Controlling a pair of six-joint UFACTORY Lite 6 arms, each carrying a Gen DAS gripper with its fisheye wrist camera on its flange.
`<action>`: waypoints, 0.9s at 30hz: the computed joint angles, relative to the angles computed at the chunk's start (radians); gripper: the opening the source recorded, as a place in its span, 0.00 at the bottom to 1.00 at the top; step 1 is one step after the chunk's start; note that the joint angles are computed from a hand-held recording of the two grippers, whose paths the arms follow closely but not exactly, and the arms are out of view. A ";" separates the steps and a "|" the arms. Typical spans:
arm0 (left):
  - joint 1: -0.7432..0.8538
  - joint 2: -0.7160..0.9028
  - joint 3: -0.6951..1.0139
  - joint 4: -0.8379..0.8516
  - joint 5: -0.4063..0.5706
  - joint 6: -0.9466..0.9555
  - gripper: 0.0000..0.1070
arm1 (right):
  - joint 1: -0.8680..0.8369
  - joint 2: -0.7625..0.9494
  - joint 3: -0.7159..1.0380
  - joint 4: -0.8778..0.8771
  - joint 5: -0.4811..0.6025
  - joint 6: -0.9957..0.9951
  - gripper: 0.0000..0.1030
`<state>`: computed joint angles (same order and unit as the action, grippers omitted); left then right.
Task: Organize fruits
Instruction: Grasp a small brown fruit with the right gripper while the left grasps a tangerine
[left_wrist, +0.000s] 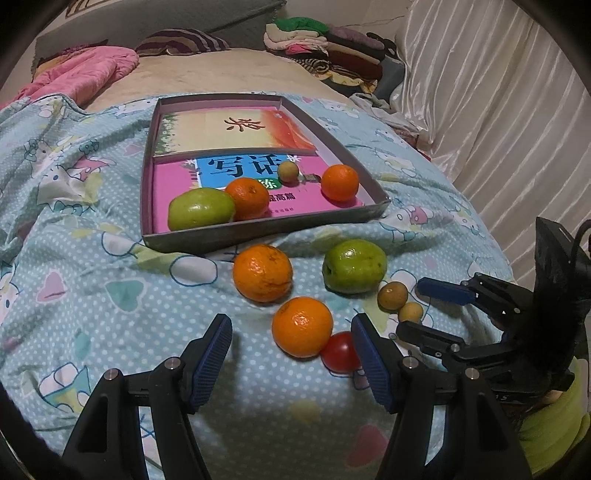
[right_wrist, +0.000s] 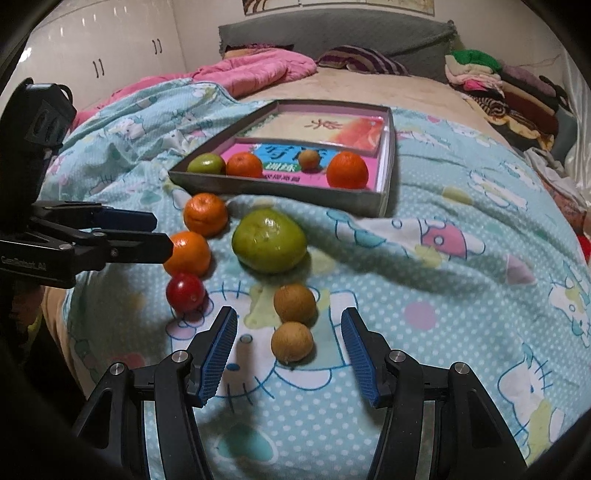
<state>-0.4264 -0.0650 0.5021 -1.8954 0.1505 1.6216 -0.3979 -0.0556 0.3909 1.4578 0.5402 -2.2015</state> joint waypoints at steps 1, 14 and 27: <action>0.002 -0.001 -0.001 0.007 0.002 -0.004 0.62 | 0.000 0.004 -0.001 0.001 -0.001 -0.005 0.56; 0.020 0.060 0.025 -0.022 0.046 0.029 0.53 | 0.038 0.047 -0.006 0.084 -0.060 -0.103 0.35; 0.042 0.196 0.108 0.040 0.092 -0.026 0.42 | 0.011 0.068 -0.001 0.116 -0.045 -0.156 0.24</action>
